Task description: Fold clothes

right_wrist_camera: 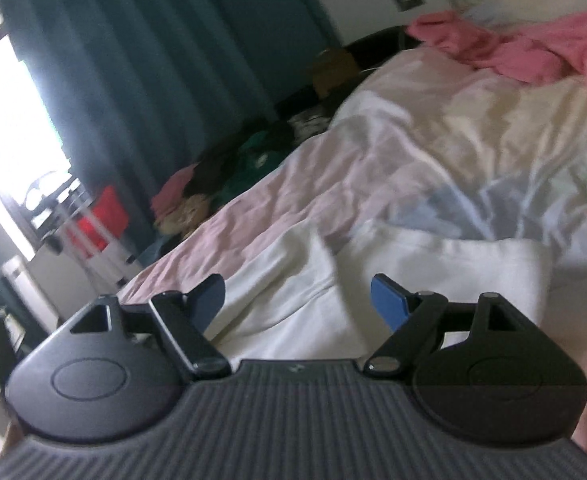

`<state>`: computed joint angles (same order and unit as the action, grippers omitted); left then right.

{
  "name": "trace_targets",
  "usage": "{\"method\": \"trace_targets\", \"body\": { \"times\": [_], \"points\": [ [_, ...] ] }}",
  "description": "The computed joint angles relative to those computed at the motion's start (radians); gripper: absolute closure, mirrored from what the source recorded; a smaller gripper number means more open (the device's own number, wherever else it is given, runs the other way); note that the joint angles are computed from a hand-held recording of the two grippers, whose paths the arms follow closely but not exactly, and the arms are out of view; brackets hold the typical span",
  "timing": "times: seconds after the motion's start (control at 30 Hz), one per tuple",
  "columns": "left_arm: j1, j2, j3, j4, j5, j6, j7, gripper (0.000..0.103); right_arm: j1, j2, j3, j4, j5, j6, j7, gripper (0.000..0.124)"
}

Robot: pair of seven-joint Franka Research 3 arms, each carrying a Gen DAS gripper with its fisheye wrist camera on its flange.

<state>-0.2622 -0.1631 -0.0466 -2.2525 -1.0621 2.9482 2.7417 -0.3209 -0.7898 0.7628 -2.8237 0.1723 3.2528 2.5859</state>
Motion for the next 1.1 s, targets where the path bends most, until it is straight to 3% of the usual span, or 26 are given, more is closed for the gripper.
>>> {"method": "trace_targets", "body": {
  "times": [0.03,0.17,0.3,0.37,0.47,0.53,0.57,0.63,0.7,0.77,0.8,0.9,0.93,1.0,1.03,1.07,1.1],
  "points": [
    [-0.012,0.059,-0.010,0.060,-0.004,0.011,0.001,0.023,-0.015,0.005,0.010,0.001,0.004,0.004,0.009,0.041],
    [0.018,0.254,-0.067,0.279,0.094,-0.119,-0.071,0.024,-0.057,0.056,0.051,0.007,0.010,0.058,0.007,0.041],
    [0.025,0.389,-0.104,0.414,0.287,-0.166,-0.130,0.026,-0.052,0.163,0.042,0.026,0.027,0.099,-0.045,0.041],
    [0.011,0.447,-0.085,0.481,0.433,-0.221,-0.245,0.028,-0.024,0.208,0.012,0.028,0.055,0.111,-0.059,0.041],
    [-0.016,0.502,-0.050,0.531,0.611,-0.225,-0.383,0.044,-0.024,0.230,0.013,0.029,0.106,0.116,-0.069,0.041],
    [-0.009,0.515,-0.062,0.530,0.644,-0.187,-0.417,0.081,-0.021,0.235,0.015,0.029,0.140,0.113,-0.078,0.041],
    [-0.003,0.521,-0.071,0.527,0.655,-0.165,-0.430,0.088,-0.017,0.233,0.015,0.027,0.157,0.112,-0.081,0.041],
    [-0.024,0.514,-0.052,0.517,0.745,-0.126,-0.490,0.099,0.000,0.225,0.010,0.023,0.185,0.105,-0.084,0.041],
    [-0.046,0.502,-0.024,0.517,0.838,-0.079,-0.560,0.100,0.038,0.215,-0.010,0.014,0.204,0.106,-0.082,0.041],
    [-0.094,0.512,0.046,0.556,0.961,-0.029,-0.686,0.100,0.061,0.198,-0.005,0.000,0.220,0.133,-0.086,0.041],
    [-0.140,0.522,0.107,0.583,1.012,-0.007,-0.747,0.100,0.055,0.184,0.016,0.000,0.227,0.133,-0.095,0.041],
    [-0.321,0.586,0.369,0.675,1.200,0.085,-0.984,0.100,0.066,0.195,0.025,0.010,0.225,0.147,-0.126,0.041],
    [-0.361,0.627,0.456,0.717,1.343,0.121,-1.158,0.099,0.067,0.208,0.027,0.018,0.225,0.148,-0.142,0.041],
    [-0.425,0.714,0.602,0.798,1.432,0.138,-1.337,0.093,0.043,0.222,0.050,0.036,0.236,0.126,-0.160,0.041],
    [-0.429,0.743,0.633,0.819,1.443,0.152,-1.378,0.086,0.034,0.229,0.058,0.042,0.238,0.118,-0.162,0.041],
    [-0.418,0.742,0.629,0.806,1.417,0.170,-1.357,0.082,0.021,0.236,0.069,0.046,0.237,0.115,-0.164,0.041],
    [-0.383,0.725,0.591,0.782,1.416,0.185,-1.337,0.068,0.000,0.236,0.088,0.049,0.233,0.110,-0.168,0.041]
  ]
}}
